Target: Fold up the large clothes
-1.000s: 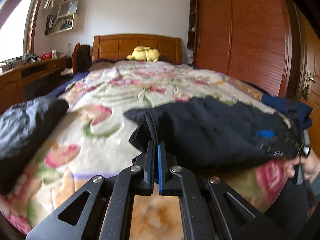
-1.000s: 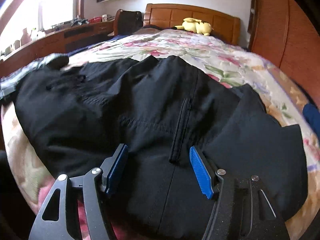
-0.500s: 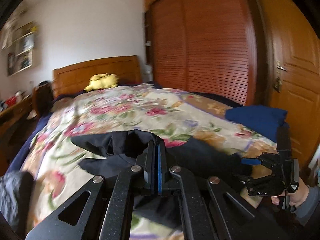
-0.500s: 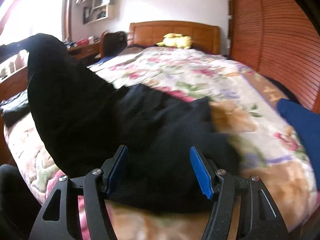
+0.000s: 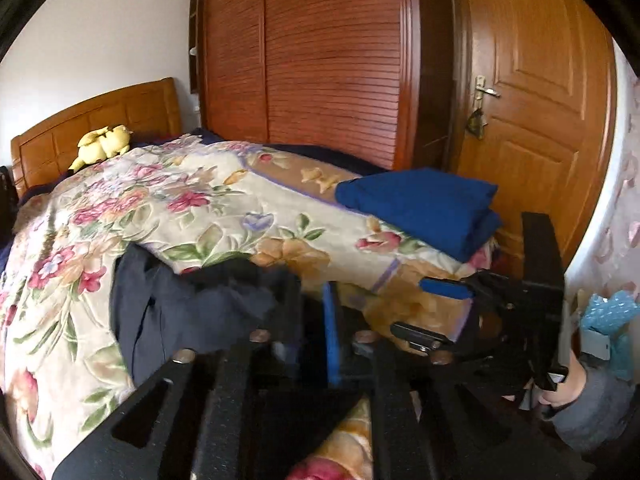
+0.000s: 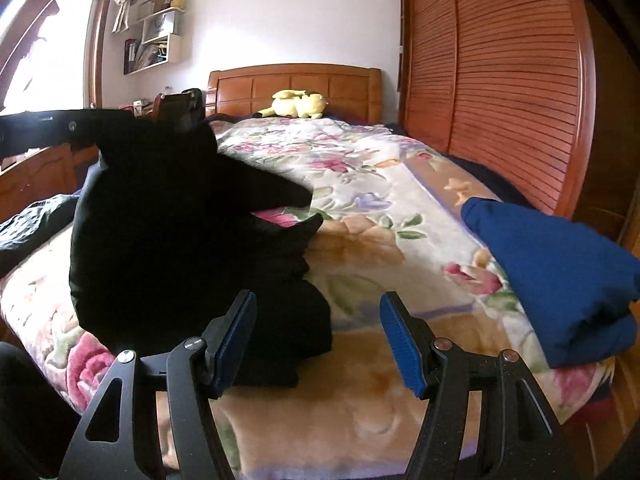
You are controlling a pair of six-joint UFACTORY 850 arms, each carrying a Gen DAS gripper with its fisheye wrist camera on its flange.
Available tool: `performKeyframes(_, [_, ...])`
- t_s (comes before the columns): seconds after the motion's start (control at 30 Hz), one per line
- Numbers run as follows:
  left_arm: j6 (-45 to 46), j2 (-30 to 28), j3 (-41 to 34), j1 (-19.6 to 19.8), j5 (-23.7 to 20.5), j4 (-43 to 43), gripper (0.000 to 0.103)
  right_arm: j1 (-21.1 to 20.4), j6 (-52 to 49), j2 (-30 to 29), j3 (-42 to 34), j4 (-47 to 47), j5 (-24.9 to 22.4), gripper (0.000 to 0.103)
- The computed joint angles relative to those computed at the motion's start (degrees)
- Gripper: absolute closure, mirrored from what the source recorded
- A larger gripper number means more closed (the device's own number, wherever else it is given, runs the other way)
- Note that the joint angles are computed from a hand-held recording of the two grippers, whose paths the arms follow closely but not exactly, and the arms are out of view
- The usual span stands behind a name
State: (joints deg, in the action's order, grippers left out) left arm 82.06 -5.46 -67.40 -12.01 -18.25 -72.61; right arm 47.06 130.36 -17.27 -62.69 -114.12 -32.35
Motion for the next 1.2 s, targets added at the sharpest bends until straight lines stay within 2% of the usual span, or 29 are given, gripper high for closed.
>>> performKeyframes(0.03, [2.1, 0.7, 0.7, 0.1, 0.5, -1.7, 0.065, 0.2, 0.0, 0.5, 0.4, 0.2, -0.3, 0.037])
performKeyframes(0.17, [5.8, 2.0, 2.2, 1.2, 1.7, -5.4, 0.051, 0.3, 1.9, 1.3, 1.0, -1.8, -0.3, 0.037])
performKeyframes(0.23, [11.0, 2.9, 3.9, 3.1, 1.2, -11.4, 0.031, 0.4, 3.6, 0.9, 0.4, -3.8, 0.0, 0.037])
performKeyframes(0.3, [15.1, 3.7, 5.5, 4.9, 1.1, -16.2, 0.026, -0.1, 5.2, 0.1, -0.3, -6.5, 0.7, 0.037])
performKeyframes(0.6, [40.7, 4.8, 13.1, 12.9, 2.8, -43.3, 0.025, -0.9, 4.3, -5.4, -9.2, -12.4, 4.0, 0.037])
performKeyframes(0.73, [44.1, 3.9, 14.8, 15.1, 1.8, -47.2, 0.025, -1.6, 0.1, -9.4, -15.5, -11.0, 8.3, 0.037])
performKeyframes(0.87, [50.7, 3.9, 16.9, 16.4, 0.7, -54.1, 0.025, -2.8, -10.1, -13.6, -21.1, -1.4, 14.6, 0.037])
performKeyframes(1.03, [59.8, 3.6, 18.8, 17.4, -1.9, -64.1, 0.025, -4.1, -3.4, -14.5, -21.1, -4.1, 18.6, 0.037])
performKeyframes(1.1, [59.4, 3.3, 19.1, 17.9, -3.0, -63.6, 0.025, -4.4, -3.9, -14.4, -21.0, -3.5, 19.0, 0.037])
performKeyframes(1.13, [58.8, 3.0, 19.1, 18.2, -4.0, -62.8, 0.025, -4.4, -5.9, -14.5, -21.3, -1.7, 19.1, 0.044])
performKeyframes(1.17, [58.5, 2.7, 19.2, 18.6, -4.7, -62.3, 0.025, -4.4, -8.1, -14.6, -21.5, 0.1, 18.9, 0.057])
performKeyframes(1.2, [58.8, 2.4, 19.4, 18.7, -5.3, -62.6, 0.025, -4.3, -8.7, -14.5, -21.3, 0.1, 18.9, 0.064])
